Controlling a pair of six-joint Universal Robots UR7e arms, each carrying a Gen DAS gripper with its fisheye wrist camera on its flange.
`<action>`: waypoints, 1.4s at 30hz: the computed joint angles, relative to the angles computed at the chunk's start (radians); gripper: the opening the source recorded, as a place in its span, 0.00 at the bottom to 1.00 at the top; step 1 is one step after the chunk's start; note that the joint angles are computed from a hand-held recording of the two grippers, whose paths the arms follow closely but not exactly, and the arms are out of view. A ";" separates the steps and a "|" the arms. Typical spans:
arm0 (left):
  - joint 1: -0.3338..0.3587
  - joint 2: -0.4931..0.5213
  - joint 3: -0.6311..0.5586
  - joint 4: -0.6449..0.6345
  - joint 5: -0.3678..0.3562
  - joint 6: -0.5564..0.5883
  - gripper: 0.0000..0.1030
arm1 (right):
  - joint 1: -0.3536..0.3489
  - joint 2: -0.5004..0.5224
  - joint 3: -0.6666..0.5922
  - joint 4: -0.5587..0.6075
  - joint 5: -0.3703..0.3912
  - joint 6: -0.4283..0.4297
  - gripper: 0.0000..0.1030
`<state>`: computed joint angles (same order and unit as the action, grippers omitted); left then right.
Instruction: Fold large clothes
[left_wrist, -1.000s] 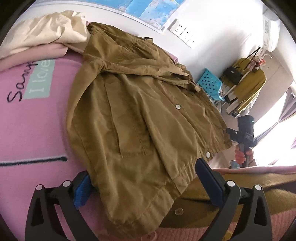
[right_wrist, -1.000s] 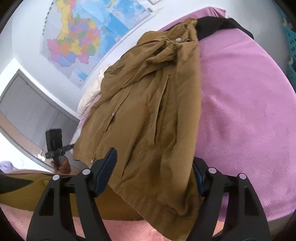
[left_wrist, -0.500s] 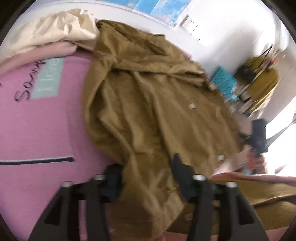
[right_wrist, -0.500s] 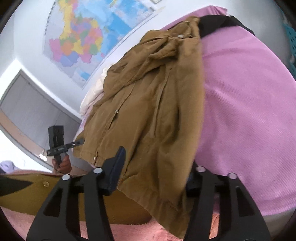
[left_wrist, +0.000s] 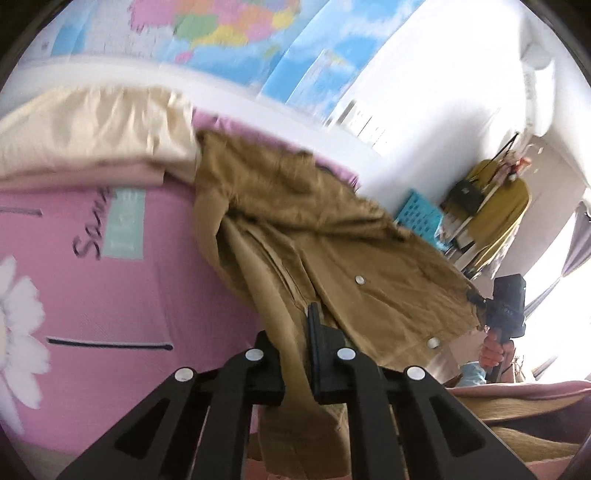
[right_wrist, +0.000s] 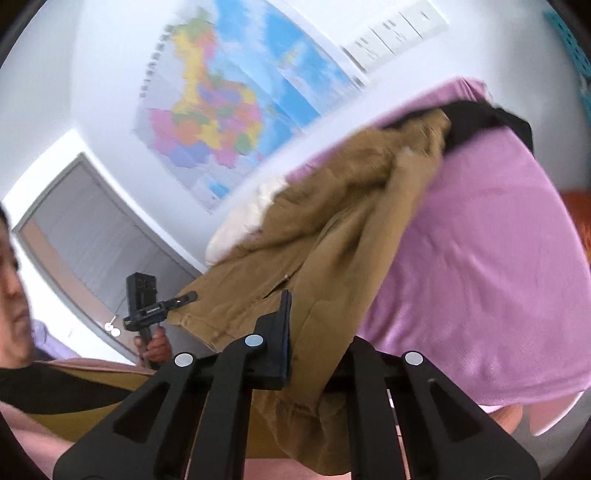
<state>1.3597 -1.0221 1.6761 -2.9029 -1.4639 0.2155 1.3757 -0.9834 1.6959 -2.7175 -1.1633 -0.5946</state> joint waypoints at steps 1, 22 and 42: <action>0.000 -0.014 0.008 -0.005 -0.012 -0.001 0.09 | 0.007 -0.004 0.005 0.000 -0.024 -0.013 0.10; -0.015 -0.012 -0.033 0.041 0.063 -0.006 0.05 | -0.005 0.022 0.005 -0.062 0.053 0.097 0.07; -0.028 0.115 -0.374 0.232 0.108 -0.028 0.05 | 0.073 0.181 -0.331 -0.046 0.055 0.289 0.06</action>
